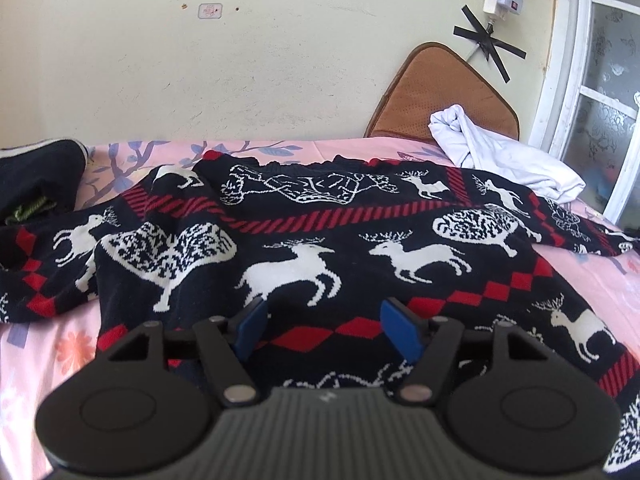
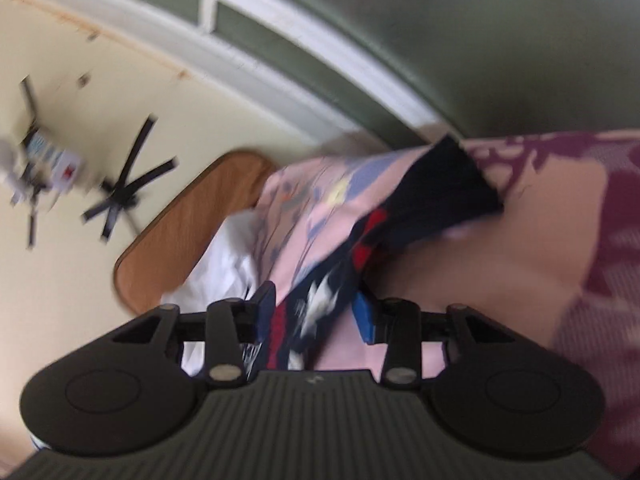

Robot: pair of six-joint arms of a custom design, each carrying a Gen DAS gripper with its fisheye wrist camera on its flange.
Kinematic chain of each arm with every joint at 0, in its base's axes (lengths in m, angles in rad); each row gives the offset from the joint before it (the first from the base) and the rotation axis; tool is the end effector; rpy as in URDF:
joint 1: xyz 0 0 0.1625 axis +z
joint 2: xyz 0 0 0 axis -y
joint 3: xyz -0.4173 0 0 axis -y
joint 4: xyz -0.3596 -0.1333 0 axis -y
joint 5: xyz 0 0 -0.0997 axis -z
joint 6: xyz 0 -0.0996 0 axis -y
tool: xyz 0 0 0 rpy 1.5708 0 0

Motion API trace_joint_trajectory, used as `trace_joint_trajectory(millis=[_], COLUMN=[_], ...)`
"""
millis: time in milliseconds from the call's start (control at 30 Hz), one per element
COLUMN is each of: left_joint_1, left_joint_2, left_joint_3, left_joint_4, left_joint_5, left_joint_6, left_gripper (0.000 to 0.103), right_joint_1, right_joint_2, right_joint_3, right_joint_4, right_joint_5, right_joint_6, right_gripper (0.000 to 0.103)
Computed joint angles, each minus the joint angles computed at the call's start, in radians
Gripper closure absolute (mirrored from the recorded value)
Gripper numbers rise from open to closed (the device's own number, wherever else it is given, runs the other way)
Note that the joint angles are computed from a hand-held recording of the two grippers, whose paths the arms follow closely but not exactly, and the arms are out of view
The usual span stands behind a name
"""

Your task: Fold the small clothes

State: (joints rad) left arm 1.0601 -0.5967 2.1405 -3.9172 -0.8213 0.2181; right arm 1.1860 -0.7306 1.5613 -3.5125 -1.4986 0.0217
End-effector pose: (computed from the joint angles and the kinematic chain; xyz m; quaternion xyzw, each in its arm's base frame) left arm -0.0575 -0.5141 0.0586 0.1717 0.8514 -0.4087 0.2804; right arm -0.1275 -0.6891 0.2207 -0.1527 -0.8354 0.5239 0.0650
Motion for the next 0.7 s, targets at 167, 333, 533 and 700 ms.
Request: trace_joint_trajectory(millis=[167,333,533,700], left_joint_1=[0.014,0.010,0.020,0.060], left_joint_2=[-0.051,-0.125,-0.195,-0.223], left_joint_3=[0.039,0.118,0.213,0.245], left_joint_4=[-0.011,-0.140,-0.265,-0.241], left_joint_5=[-0.067,-0.116,-0.082,-0.070], left_joint_6=[-0.017,-0.024,-0.069,-0.121], left_gripper=[0.039,0.038,0.035,0.035], right_joint_1=[0.112,0.295,0.451,0.505], right_joint_2=[0.043,0.090,0.220,0.403], right_joint_3=[-0.085,-0.135,-0.167,-0.263], right_joint_4=[-0.128,-0.067,0.183,0.539], right_joint_5=[0.017,0.105,0.132,-0.095], right_joint_6=[-0.055,-0.344,-0.679,-0.921], right_gripper=[0.095,0.095,0.095,0.080])
